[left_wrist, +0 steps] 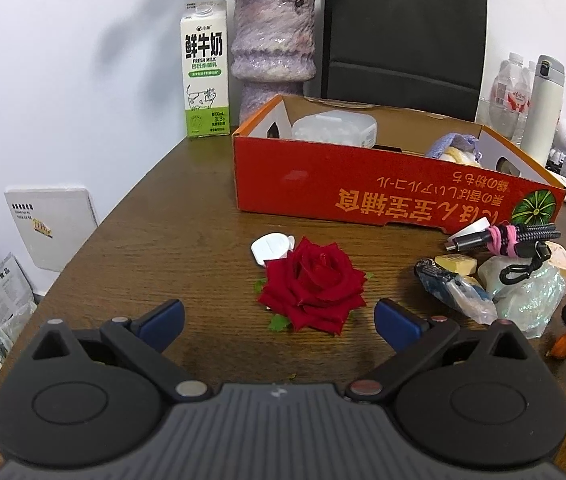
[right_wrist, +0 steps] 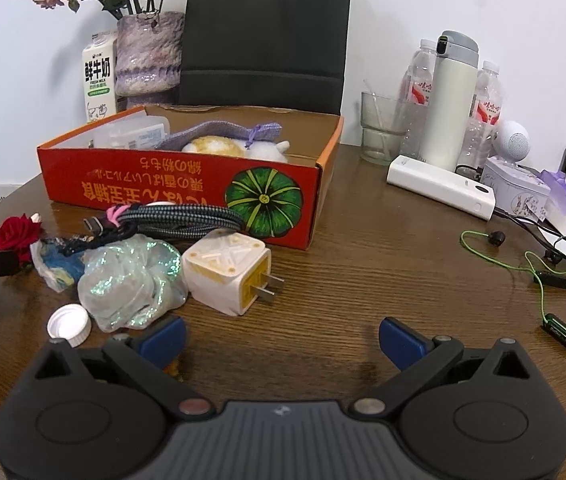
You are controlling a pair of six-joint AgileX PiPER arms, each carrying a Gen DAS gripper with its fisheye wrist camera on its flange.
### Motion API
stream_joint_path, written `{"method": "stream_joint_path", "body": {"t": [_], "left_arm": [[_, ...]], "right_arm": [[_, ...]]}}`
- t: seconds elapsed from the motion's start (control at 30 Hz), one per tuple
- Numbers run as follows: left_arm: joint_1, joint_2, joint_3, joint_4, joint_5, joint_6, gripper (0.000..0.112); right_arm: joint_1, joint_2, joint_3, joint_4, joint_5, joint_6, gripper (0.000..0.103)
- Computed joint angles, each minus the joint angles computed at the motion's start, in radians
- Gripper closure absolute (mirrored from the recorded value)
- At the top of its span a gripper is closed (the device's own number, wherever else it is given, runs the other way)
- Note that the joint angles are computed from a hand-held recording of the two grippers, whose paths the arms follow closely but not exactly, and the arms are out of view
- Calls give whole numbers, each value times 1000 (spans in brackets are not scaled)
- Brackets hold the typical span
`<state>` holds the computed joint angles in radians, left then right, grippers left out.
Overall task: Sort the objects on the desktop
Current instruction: 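Grasp the red rose with the left gripper while the right grasps the small orange toy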
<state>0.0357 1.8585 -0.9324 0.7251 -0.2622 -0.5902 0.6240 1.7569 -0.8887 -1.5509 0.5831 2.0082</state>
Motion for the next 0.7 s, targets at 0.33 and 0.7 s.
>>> {"method": "stream_joint_path", "body": {"t": [0.33, 0.7], "left_arm": [[-1, -8, 18, -99, -36, 107, 9], [-11, 14, -37, 71, -3, -77, 16]], "right_arm": [[91, -70, 23, -28, -38, -61, 11], [57, -39, 2, 31, -142, -92, 80]]}}
